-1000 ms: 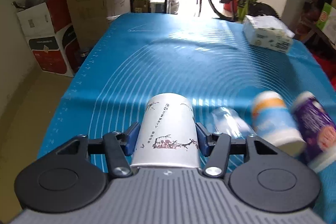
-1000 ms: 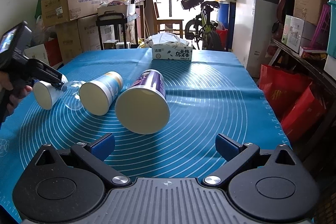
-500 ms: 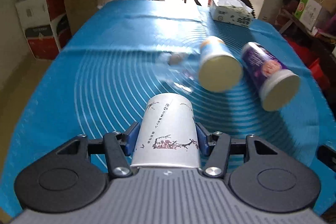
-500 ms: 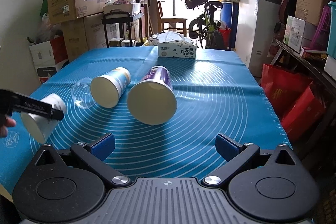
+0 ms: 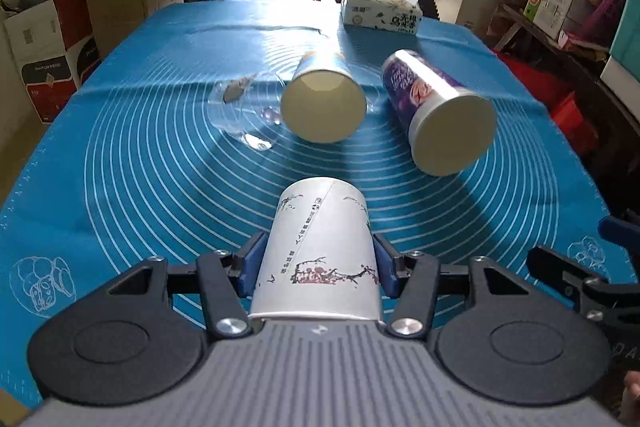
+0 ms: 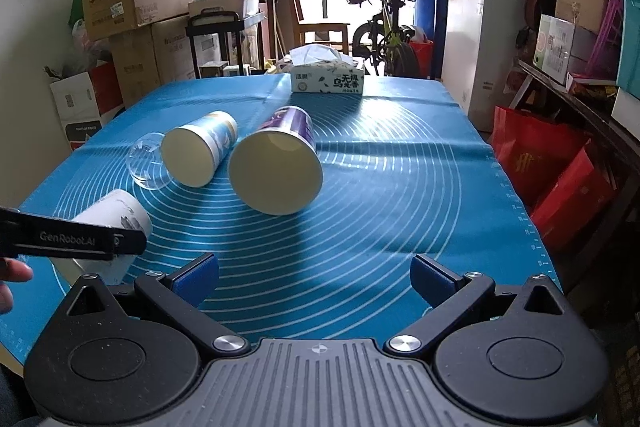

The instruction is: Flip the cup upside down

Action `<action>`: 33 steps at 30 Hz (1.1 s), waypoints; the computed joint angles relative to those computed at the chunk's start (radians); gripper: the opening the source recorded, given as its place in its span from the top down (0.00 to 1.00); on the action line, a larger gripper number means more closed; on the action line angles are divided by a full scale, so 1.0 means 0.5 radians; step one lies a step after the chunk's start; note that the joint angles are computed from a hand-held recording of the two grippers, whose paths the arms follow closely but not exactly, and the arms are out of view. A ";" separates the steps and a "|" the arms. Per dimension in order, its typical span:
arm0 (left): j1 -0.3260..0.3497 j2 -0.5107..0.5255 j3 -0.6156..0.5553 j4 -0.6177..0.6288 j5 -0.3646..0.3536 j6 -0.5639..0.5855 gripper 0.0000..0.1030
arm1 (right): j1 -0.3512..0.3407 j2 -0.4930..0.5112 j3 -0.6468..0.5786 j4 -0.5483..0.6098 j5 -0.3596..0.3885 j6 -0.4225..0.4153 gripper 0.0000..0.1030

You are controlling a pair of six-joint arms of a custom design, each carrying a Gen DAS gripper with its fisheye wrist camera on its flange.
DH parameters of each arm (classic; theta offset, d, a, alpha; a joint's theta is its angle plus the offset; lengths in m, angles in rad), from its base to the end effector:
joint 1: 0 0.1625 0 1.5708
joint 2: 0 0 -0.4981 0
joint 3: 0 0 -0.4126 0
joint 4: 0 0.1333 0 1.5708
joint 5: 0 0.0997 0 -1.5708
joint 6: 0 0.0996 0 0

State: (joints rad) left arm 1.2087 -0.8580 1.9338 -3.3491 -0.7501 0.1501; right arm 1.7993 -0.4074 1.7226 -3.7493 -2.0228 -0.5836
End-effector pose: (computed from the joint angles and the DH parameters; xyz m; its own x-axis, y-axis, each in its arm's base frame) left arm -0.0345 -0.6731 0.1889 -0.7555 -0.0916 -0.6487 0.3877 0.7357 -0.5554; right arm 0.2448 -0.6561 -0.0218 -0.7128 -0.2491 0.6557 -0.6471 0.5941 -0.4778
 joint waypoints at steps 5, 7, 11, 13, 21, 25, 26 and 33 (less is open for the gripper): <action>-0.002 0.021 0.015 -0.052 0.022 0.025 0.42 | -0.008 0.001 -0.003 0.014 -0.010 0.007 0.00; -0.005 0.023 0.016 -0.049 0.042 0.008 0.42 | -0.011 0.002 -0.004 0.020 -0.014 0.011 0.00; -0.004 0.018 0.022 -0.032 0.019 0.008 0.29 | -0.011 0.006 -0.010 0.033 -0.022 0.012 0.00; -0.010 0.028 0.032 -0.106 0.017 0.060 0.22 | -0.010 0.007 -0.014 0.038 -0.026 0.012 0.00; -0.030 0.045 0.036 -0.195 0.066 0.151 0.13 | -0.008 0.011 -0.016 0.034 -0.029 0.008 0.00; -0.034 0.042 0.037 -0.213 0.078 0.161 0.13 | -0.008 0.012 -0.017 0.034 -0.027 0.008 0.00; -0.037 0.040 0.037 -0.214 0.085 0.163 0.13 | -0.009 0.011 -0.015 0.033 -0.026 0.009 0.00; -0.069 -0.022 0.094 -0.288 0.080 0.187 0.13 | 0.010 -0.006 -0.011 0.075 -0.022 0.022 0.00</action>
State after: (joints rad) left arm 1.1740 -0.8687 1.9807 -3.4931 -0.7103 0.2438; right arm 1.8045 -0.4103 1.7173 -3.7120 -2.0336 -0.5727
